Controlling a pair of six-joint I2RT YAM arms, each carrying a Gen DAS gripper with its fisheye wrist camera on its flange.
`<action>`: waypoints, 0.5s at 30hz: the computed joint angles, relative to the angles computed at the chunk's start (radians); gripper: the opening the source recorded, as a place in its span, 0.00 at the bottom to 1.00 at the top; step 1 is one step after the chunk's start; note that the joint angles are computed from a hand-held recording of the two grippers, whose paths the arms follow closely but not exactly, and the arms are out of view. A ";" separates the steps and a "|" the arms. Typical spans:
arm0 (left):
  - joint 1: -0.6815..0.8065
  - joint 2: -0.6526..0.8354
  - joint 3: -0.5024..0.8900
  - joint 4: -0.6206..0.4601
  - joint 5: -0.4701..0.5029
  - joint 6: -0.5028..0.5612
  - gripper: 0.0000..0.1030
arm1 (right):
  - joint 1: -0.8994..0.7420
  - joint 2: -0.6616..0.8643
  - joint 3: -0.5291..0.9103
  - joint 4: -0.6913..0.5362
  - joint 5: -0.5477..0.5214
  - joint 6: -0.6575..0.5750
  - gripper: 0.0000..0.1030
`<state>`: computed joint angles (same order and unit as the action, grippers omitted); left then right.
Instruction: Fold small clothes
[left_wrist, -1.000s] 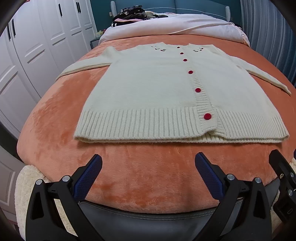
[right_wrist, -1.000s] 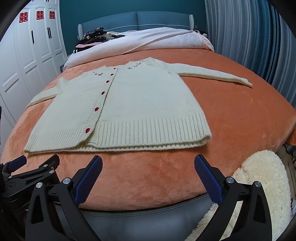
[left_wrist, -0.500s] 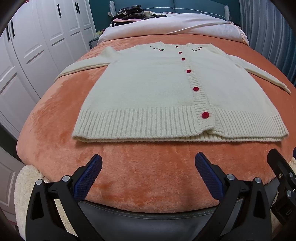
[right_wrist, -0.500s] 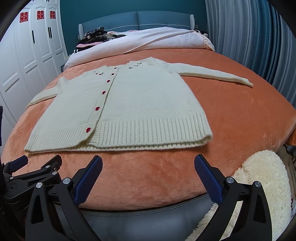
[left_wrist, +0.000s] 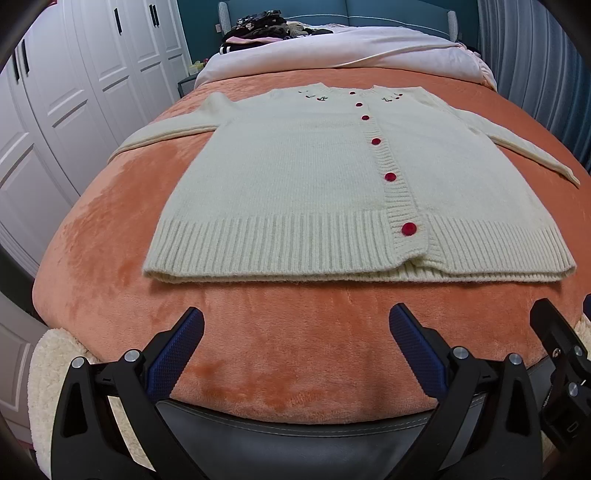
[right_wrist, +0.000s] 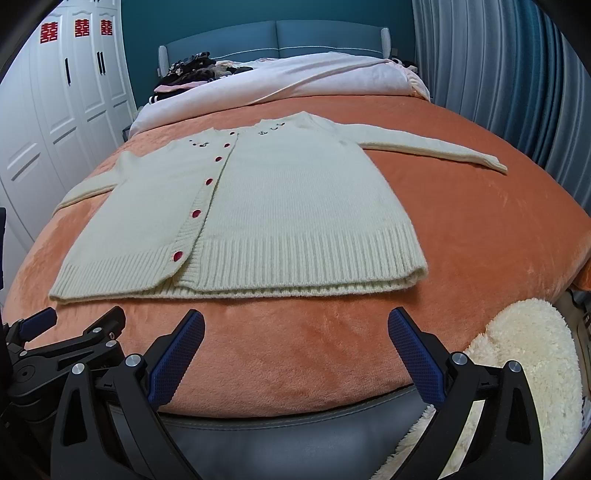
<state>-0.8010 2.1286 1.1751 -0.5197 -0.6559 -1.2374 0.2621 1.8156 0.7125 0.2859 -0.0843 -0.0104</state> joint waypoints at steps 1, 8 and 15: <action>-0.001 0.002 0.002 -0.002 0.000 -0.001 0.95 | -0.004 0.015 0.000 0.013 -0.005 -0.006 0.95; 0.003 0.001 -0.001 0.006 0.008 -0.001 0.95 | -0.002 0.015 -0.001 0.012 -0.004 -0.003 0.95; 0.071 -0.140 -0.180 0.189 0.051 0.020 0.95 | -0.128 0.102 0.159 -0.098 -0.178 0.082 0.95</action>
<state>-0.7298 1.9881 0.9948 -0.3306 -0.6050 -1.2171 0.1343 1.9180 0.8713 0.1880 -0.2622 0.0713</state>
